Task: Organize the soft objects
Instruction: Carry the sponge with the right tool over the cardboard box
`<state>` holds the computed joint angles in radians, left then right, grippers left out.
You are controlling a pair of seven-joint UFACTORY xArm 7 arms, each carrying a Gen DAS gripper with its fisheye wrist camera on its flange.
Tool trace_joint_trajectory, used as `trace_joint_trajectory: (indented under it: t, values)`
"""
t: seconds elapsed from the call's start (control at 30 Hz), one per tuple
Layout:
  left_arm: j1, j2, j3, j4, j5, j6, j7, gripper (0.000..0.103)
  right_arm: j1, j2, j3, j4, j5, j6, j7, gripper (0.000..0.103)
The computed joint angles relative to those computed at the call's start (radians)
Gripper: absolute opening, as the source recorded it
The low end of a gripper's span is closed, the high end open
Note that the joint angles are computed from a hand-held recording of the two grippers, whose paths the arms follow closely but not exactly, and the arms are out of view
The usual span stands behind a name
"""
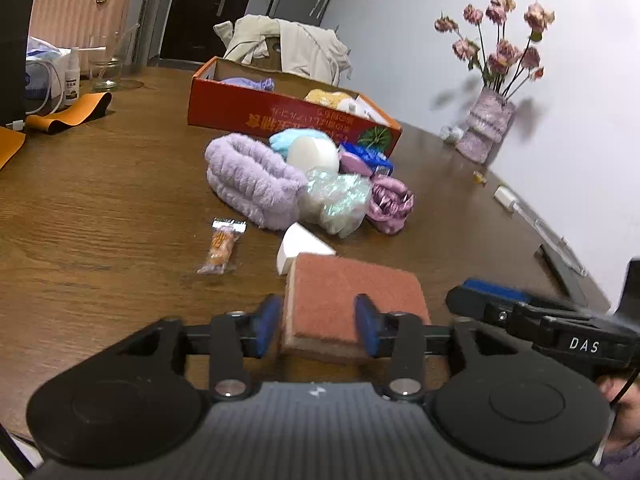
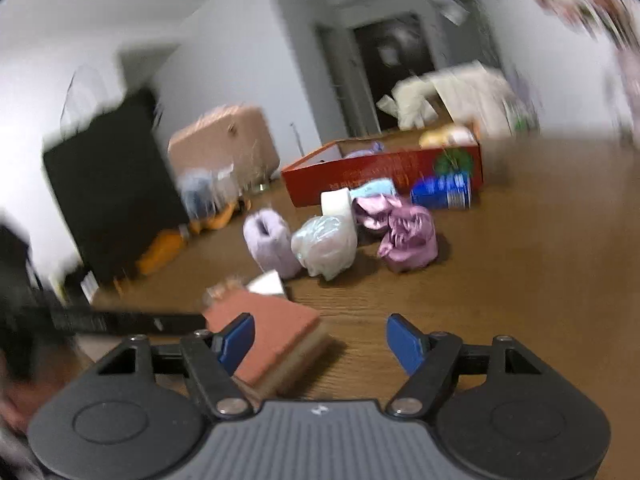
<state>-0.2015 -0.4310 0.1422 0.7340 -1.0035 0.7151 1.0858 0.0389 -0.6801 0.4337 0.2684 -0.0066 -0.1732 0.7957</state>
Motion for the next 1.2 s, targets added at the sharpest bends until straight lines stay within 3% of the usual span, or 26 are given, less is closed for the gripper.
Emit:
trace_joint_trajectory:
  t: [0.07, 0.13, 0.17, 0.23, 0.33, 0.53, 0.67, 0.77, 0.87, 0.93, 0.97, 1.03, 1.1, 1.13, 1.2]
  values:
    - [0.103, 0.025, -0.093, 0.022, -0.036, 0.035, 0.014, 0.053, -0.025, 0.037, 0.031, 0.021, 0.017, -0.001, 0.027, 0.057]
    - [0.184, 0.044, -0.178, 0.037, -0.052, 0.04, 0.004, 0.051, -0.054, 0.051, 0.072, 0.041, 0.029, 0.023, 0.062, 0.055]
    - [0.18, 0.055, -0.175, 0.044, -0.055, 0.049, 0.003, 0.049, -0.046, 0.072, 0.068, 0.045, 0.026, 0.002, 0.069, 0.051]
    - [0.18, 0.061, -0.165, 0.052, -0.039, 0.087, -0.001, 0.028, -0.01, 0.085, 0.053, 0.038, 0.035, -0.023, 0.09, 0.046]
    - [0.194, 0.044, -0.166, 0.047, -0.026, 0.124, -0.011, 0.027, -0.056, 0.073, 0.113, 0.06, 0.04, 0.026, 0.117, 0.037]
    - [0.204, 0.06, -0.158, 0.06, -0.015, 0.182, -0.028, 0.029, -0.041, 0.058, 0.091, 0.047, 0.021, 0.032, 0.163, 0.034]
    - [0.213, 0.053, -0.16, 0.07, -0.04, 0.202, -0.01, 0.027, -0.049, 0.017, 0.089, 0.066, -0.006, 0.089, 0.179, 0.029]
    - [0.153, 0.065, -0.105, 0.114, -0.068, 0.215, -0.004, 0.027, -0.066, -0.013, 0.061, 0.092, -0.037, 0.097, 0.168, 0.027]
    - [0.195, 0.144, -0.164, 0.242, -0.135, 0.232, -0.02, 0.027, -0.097, 0.029, -0.006, 0.172, -0.085, 0.088, 0.093, 0.026]
    - [0.187, 0.24, -0.165, 0.377, -0.149, 0.268, -0.041, 0.027, -0.124, 0.104, -0.057, 0.26, -0.116, 0.075, 0.016, 0.026]
    - [0.168, 0.296, -0.165, 0.453, -0.157, 0.256, -0.075, 0.027, -0.146, 0.157, -0.077, 0.319, -0.13, 0.069, -0.026, 0.026]
    - [0.036, 0.432, -0.069, 0.638, -0.142, 0.251, -0.112, 0.026, -0.158, 0.271, -0.126, 0.439, -0.143, 0.067, -0.102, 0.025]
    - [-0.022, 0.571, -0.042, 0.825, -0.116, 0.227, -0.177, 0.026, -0.094, 0.407, -0.23, 0.584, -0.134, 0.095, -0.19, 0.025]
    - [0.003, 0.642, -0.085, 0.926, -0.082, 0.224, -0.228, 0.026, -0.056, 0.471, -0.282, 0.655, -0.112, 0.113, -0.228, 0.025]
    - [0.117, 0.802, -0.275, 1.136, 0.038, 0.169, -0.357, 0.026, 0.066, 0.608, -0.419, 0.817, 0.044, 0.163, -0.4, 0.025]
